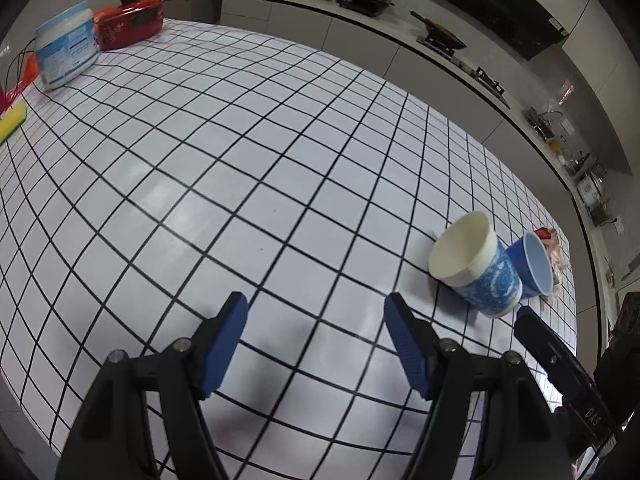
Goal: Collect trash
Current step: 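Approach the blue-patterned paper cup with the right tool, fingers open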
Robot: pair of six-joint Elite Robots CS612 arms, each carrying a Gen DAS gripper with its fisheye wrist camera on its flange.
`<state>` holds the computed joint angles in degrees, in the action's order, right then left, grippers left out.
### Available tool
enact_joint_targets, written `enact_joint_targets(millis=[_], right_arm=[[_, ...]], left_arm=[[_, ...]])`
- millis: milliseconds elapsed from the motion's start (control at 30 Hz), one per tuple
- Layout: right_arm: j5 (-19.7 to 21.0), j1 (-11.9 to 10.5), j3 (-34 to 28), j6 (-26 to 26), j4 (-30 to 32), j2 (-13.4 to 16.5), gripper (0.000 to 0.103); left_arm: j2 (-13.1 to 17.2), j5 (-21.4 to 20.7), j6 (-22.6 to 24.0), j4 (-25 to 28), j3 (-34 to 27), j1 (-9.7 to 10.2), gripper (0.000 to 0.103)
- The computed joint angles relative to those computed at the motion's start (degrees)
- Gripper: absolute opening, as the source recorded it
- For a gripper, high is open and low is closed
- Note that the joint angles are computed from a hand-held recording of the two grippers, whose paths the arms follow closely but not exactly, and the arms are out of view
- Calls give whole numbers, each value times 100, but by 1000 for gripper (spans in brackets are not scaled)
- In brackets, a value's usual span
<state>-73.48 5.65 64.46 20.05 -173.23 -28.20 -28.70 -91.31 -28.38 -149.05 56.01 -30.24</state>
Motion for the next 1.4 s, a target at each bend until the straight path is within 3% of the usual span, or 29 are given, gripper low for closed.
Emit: enact_joint_targets(millis=[267, 400, 500, 600, 833, 1033, 1167, 1400], right_arm=[[691, 104, -154, -158, 32, 83, 82], [-24, 162, 14, -157, -289, -20, 82], [-276, 69, 91, 98, -187, -70, 82], [-186, -9, 99, 249, -142, -45, 82], [155, 57, -237, 207, 102, 149, 82], [450, 155, -232, -139, 246, 124, 82], [203, 198, -229, -272, 308, 79, 82], [-673, 201, 9, -313, 314, -110, 82]], left_arm=[[-112, 22, -81, -155, 237, 70, 72], [-159, 47, -171, -241, 340, 103, 72], [-172, 27, -208, -275, 383, 116, 72], [-158, 7, -210, -269, 366, 120, 72], [-125, 13, -116, -217, 300, 112, 72], [-19, -27, -70, -68, 129, 122, 72], [16, -62, -15, -36, 67, 130, 72], [79, -85, 65, -4, -58, 143, 72]])
